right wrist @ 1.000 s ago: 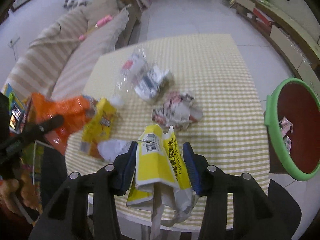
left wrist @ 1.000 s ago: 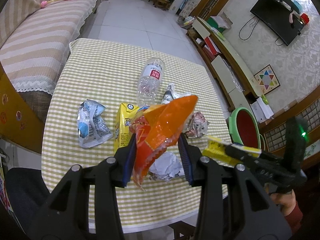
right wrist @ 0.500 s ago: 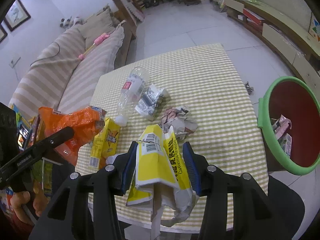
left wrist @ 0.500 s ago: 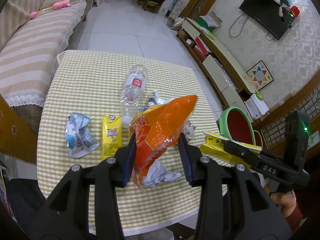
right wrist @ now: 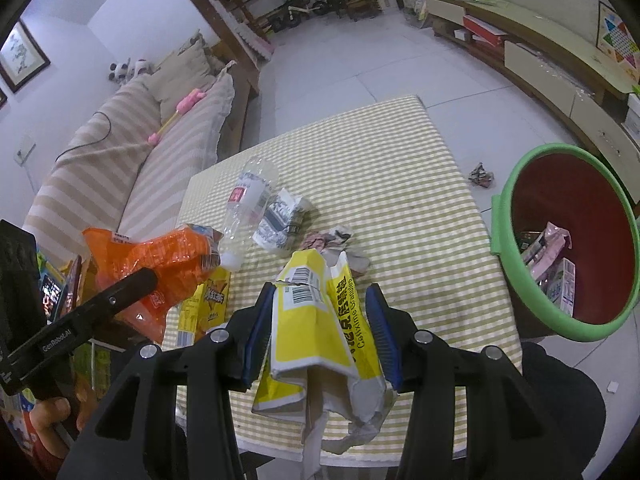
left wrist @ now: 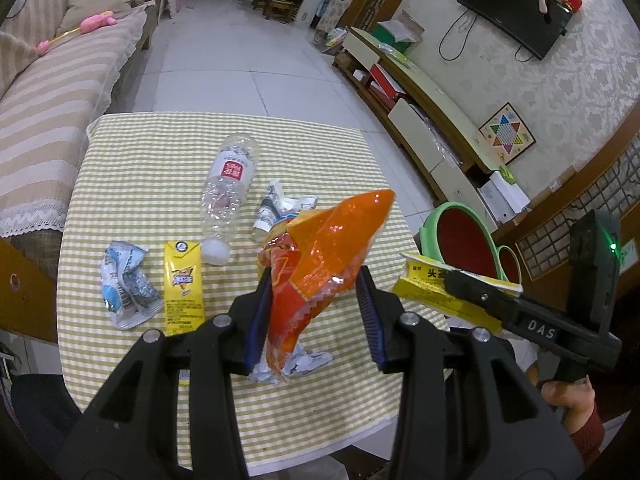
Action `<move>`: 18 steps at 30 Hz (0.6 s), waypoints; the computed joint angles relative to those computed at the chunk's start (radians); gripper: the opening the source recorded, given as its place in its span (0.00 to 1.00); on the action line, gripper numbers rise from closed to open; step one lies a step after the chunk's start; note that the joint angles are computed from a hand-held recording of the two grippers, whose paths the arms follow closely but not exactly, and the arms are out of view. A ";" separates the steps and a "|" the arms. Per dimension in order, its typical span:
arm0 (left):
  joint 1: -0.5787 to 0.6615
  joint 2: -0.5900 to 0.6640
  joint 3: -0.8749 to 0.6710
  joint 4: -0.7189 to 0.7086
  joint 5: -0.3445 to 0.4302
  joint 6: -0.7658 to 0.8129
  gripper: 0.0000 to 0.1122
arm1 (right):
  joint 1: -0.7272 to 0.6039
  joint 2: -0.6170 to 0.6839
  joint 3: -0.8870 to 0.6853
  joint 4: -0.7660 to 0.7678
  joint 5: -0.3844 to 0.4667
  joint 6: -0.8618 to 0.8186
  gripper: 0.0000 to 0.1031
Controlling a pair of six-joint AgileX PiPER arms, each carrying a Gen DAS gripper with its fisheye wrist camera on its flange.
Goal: Collect trash
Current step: 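Carry the chip bag and snack box over the bin with both tools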
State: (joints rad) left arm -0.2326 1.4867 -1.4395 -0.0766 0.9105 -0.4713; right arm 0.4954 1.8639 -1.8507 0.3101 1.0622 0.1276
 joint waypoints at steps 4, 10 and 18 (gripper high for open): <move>-0.025 0.036 -0.041 0.009 0.007 -0.002 0.34 | -0.032 -0.026 0.034 0.010 -0.012 -0.008 0.44; -0.062 0.090 -0.117 0.016 0.024 -0.001 0.34 | -0.092 -0.069 0.095 0.020 -0.034 -0.020 0.44; -0.121 0.174 -0.247 0.029 0.059 0.016 0.34 | -0.179 -0.129 0.162 0.031 -0.060 -0.021 0.44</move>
